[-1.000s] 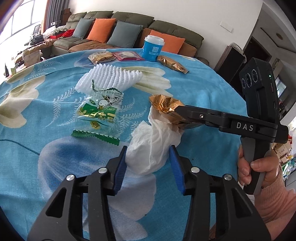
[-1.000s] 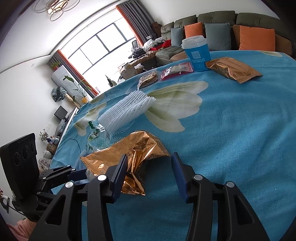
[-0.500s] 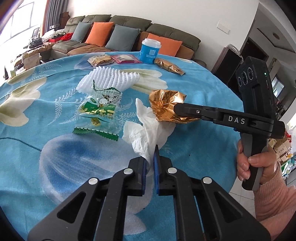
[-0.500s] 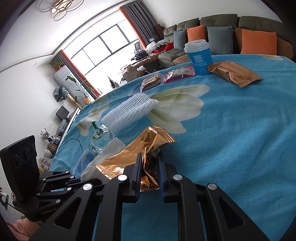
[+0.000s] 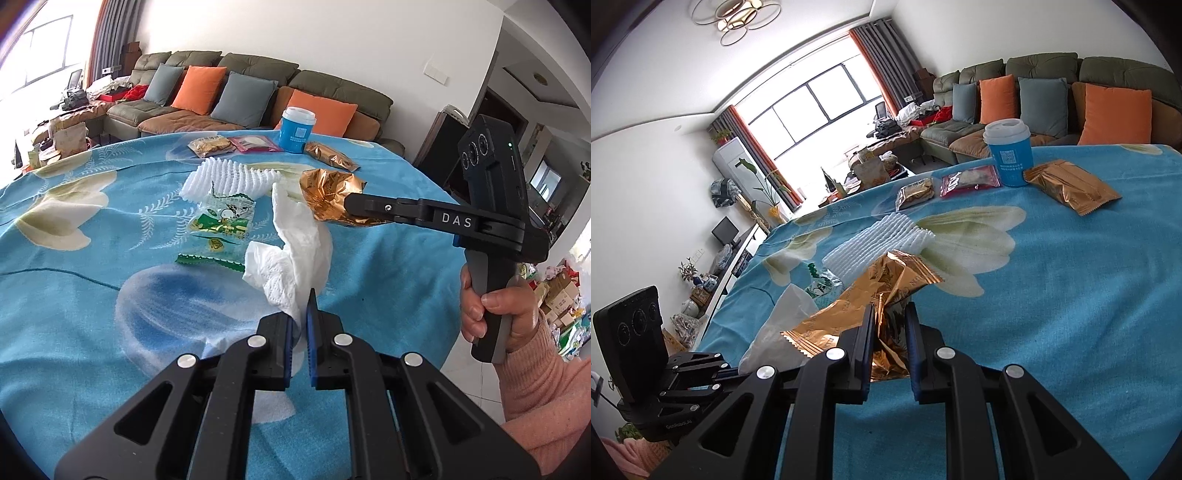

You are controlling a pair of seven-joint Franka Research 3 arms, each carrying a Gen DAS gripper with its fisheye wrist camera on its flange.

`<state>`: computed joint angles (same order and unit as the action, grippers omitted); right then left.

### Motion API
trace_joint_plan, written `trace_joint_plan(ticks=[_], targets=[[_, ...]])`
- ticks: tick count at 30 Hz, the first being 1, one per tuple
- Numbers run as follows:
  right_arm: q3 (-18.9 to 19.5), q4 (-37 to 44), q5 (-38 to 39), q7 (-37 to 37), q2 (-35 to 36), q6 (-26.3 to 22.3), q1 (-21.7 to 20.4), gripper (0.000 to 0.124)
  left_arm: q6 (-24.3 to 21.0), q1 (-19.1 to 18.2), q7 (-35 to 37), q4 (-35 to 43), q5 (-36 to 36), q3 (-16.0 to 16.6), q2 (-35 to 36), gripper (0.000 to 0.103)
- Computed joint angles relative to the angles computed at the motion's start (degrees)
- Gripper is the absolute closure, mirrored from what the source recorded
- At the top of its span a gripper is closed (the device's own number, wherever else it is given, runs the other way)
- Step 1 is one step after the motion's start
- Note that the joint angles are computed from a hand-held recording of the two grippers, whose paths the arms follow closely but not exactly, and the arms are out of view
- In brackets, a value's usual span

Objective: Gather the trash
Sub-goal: 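Lift the tissue and gold foil wrapper and carry them toward the teal bin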

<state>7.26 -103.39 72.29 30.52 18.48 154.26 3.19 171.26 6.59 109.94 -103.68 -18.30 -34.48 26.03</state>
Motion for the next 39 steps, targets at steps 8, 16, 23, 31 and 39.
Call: trace_joint_plan(ticks=[8, 16, 23, 31, 39], targets=[[0.7, 0.4, 1.0, -2.3, -0.3, -0.7, 0.8, 0.109, 4.1, 5.9, 2.3, -6.9, -3.7, -4.7, -4.9, 0.096], [1.3, 1.1, 1.1, -3.9, -0.1, -2.1, 2.2, 0.109, 7.2, 11.7, 3.9, -12.6, -8.8, -8.7, -9.2, 0.096], [2.2, 3.0, -0.2, -4.5, 1.1, -3.3, 3.8, 0.109, 9.3, 15.2, 4.6, -16.7, -13.5, -10.4, -12.6, 0.096], [3.5, 6.0, -2.9, -3.7, 3.3, -4.9, 5.5, 0.109, 10.9, 17.7, 10.5, -20.9, -24.7, -11.4, -17.3, 0.096], [4.7, 8.1, -5.3, -3.2, 4.7, -6.5, 6.7, 0.109, 12.0, 15.3, 15.6, -23.6, -34.2, -7.8, -21.3, 0.096]])
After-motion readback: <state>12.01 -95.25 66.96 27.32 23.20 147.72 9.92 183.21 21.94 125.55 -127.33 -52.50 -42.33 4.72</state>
